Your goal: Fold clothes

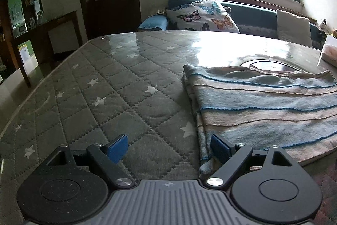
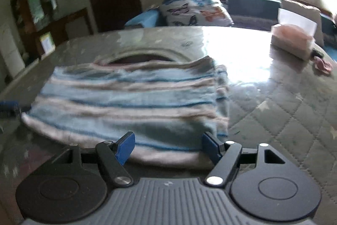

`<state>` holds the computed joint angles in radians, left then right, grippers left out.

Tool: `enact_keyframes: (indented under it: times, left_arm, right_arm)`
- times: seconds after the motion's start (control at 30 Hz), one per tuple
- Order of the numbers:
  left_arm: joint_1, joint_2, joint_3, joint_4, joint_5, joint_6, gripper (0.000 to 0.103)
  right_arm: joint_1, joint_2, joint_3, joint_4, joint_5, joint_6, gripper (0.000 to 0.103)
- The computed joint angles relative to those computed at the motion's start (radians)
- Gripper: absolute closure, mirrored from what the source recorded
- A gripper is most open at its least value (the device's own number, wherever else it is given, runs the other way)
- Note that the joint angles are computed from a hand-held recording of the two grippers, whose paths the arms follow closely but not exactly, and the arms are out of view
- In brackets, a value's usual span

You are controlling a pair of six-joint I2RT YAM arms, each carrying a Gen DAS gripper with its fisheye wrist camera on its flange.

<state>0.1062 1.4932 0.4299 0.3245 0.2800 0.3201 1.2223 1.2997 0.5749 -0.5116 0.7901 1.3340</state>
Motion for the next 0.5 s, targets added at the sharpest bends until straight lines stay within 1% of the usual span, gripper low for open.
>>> enact_keyframes:
  times: [0.1,0.17,0.23,0.27,0.3,0.33,0.4,0.43,0.47,0.5]
  left_arm:
    - [-0.005,-0.002,0.003,-0.007,-0.01,-0.008,0.015]
    - [-0.002,-0.003,0.004,-0.01,-0.008,-0.01,0.015]
    - [0.0,-0.004,0.005,-0.014,-0.006,-0.012,0.015]
    - [0.001,-0.004,0.006,-0.016,-0.006,-0.014,0.015]
    - [0.0,-0.007,0.006,-0.02,-0.005,-0.015,0.015]
    - [-0.002,-0.011,0.007,-0.027,-0.005,-0.016,0.017]
    - [-0.007,-0.022,0.008,-0.042,-0.003,-0.019,0.023]
    - [-0.011,-0.026,0.01,-0.052,0.003,-0.02,0.031]
    - [-0.015,-0.033,0.012,-0.064,0.01,-0.021,0.038]
    - [-0.019,-0.04,0.013,-0.076,0.015,-0.023,0.042]
  right_arm:
    - [-0.048,-0.023,-0.032,0.117,0.002,-0.099,0.031]
    - [-0.103,-0.014,-0.048,0.174,-0.038,-0.146,0.031]
    - [-0.147,-0.008,-0.067,0.215,-0.072,-0.178,0.032]
    - [-0.15,-0.019,-0.083,0.225,-0.069,-0.185,0.036]
    - [-0.142,-0.034,-0.091,0.209,-0.058,-0.168,0.04]
    - [-0.132,-0.049,-0.097,0.188,-0.045,-0.146,0.04]
    - [-0.1,-0.061,-0.079,0.078,-0.004,-0.041,0.039]
    - [-0.084,-0.064,-0.067,0.019,0.015,0.018,0.039]
    - [-0.077,-0.071,-0.07,-0.01,0.02,0.051,0.039]
    - [-0.071,-0.079,-0.075,-0.036,0.022,0.082,0.04]
